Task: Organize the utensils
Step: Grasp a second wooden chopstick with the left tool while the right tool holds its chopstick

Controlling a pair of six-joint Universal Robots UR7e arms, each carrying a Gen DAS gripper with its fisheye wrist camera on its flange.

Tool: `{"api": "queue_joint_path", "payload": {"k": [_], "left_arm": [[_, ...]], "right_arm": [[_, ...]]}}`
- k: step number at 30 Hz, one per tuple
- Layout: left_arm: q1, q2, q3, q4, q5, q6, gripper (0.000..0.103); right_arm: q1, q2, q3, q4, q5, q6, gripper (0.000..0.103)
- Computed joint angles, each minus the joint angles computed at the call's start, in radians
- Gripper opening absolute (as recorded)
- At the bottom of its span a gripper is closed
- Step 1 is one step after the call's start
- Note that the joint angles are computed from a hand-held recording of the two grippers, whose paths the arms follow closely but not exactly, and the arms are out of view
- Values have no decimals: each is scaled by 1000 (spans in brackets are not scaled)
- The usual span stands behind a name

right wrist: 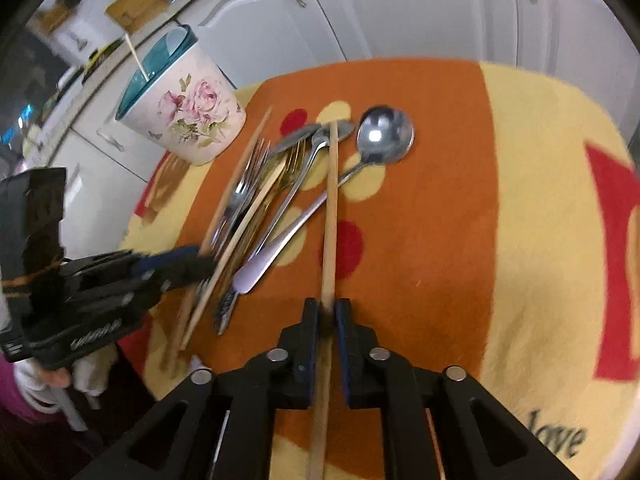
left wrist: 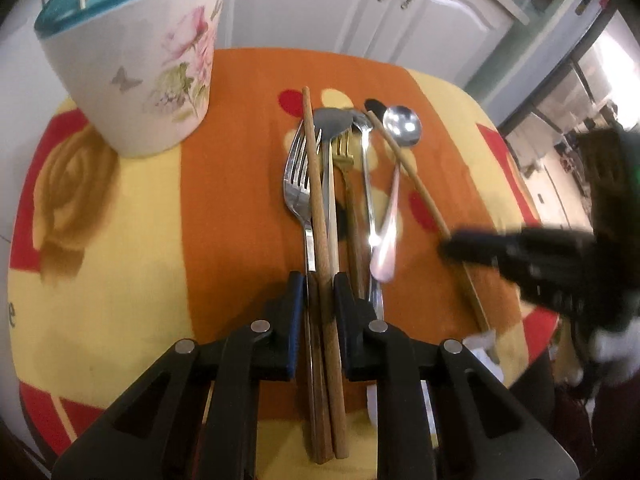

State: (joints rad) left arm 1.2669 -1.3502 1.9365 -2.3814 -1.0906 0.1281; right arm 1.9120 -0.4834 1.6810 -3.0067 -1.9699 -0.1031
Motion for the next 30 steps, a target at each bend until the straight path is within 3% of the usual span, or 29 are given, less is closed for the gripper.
{"api": "queue_joint_path", "payload": {"k": [2,14,18,20,25,30], "left_arm": [[-3,-5,0,-27,1,8,14],[1,102,-108,-92,20,21,16],[4,147,-151,-58,40,29,15],[6,153,-162,-56,34,32,6],[10,114,-158,-40,-24,20,5],[-4,44,-139,-40,-88,26,5]], "right_arm": [[6,9,-24,-9,-16,0,24],[0,86,-189,49,-54,-50,23],[-8,94,-211,54,-32,-67,16],[-11,93,-216,60,-18,-71,6],[-15,53,-164,26,26,-61,6],[-10,-20,-67,-72,129,-53,6]]}}
